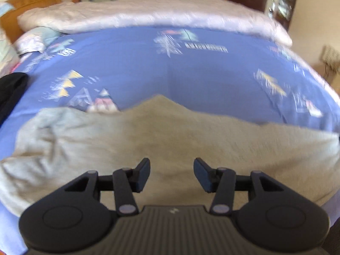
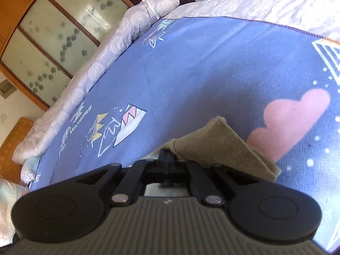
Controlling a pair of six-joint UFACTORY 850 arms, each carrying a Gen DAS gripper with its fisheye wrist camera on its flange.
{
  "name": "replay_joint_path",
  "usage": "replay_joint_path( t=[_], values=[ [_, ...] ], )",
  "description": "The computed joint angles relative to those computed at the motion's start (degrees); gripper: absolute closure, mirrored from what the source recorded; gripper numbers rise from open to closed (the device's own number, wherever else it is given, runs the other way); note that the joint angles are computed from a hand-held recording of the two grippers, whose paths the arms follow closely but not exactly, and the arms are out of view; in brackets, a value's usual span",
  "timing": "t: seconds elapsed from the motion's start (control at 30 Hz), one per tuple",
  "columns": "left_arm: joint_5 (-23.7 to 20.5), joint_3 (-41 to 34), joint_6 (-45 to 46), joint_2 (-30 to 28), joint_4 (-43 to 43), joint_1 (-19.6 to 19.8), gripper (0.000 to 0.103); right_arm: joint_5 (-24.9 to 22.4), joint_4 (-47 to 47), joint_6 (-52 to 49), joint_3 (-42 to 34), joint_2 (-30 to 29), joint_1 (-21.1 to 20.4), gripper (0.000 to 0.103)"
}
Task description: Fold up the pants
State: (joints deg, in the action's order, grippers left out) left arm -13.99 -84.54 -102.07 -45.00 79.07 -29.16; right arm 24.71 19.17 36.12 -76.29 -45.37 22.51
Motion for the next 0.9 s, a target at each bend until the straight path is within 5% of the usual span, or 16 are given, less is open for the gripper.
replay_joint_path(
  t=[0.1, 0.17, 0.23, 0.3, 0.47, 0.7, 0.9],
  values=[
    [-0.12, -2.38, 10.8, -2.18, -10.6, -0.48, 0.056, -0.1, 5.1, -6.76, 1.87, 2.02, 1.12, 0.101],
    [-0.05, -2.42, 13.88, -2.26, -13.92, -0.56, 0.056, 4.02, 2.58, -2.13, 4.33, 3.53, 1.13, 0.094],
    [0.81, -1.67, 14.47, -1.78, -14.94, -0.33, 0.054, 10.67, 5.45, -0.26, 10.14, 6.87, 1.82, 0.068],
    [1.96, -0.44, 12.06, -1.02, -12.94, 0.02, 0.051, 16.41, 9.57, 2.45, 15.4, 9.51, 3.06, 0.053],
    [4.34, 1.2, 10.29, 0.0, -12.36, 0.47, 0.05, 21.39, 7.54, 14.98, 22.01, 11.4, 3.44, 0.053],
    [6.36, 2.95, 4.7, 1.5, -8.03, 0.5, 0.048, 20.51, 0.73, 22.81, 17.31, 6.76, 0.71, 0.053],
    [6.97, 3.19, 4.93, 1.64, -9.46, 0.56, 0.047, 11.55, 8.13, 5.48, 10.33, 5.0, 0.48, 0.059]
  ],
)
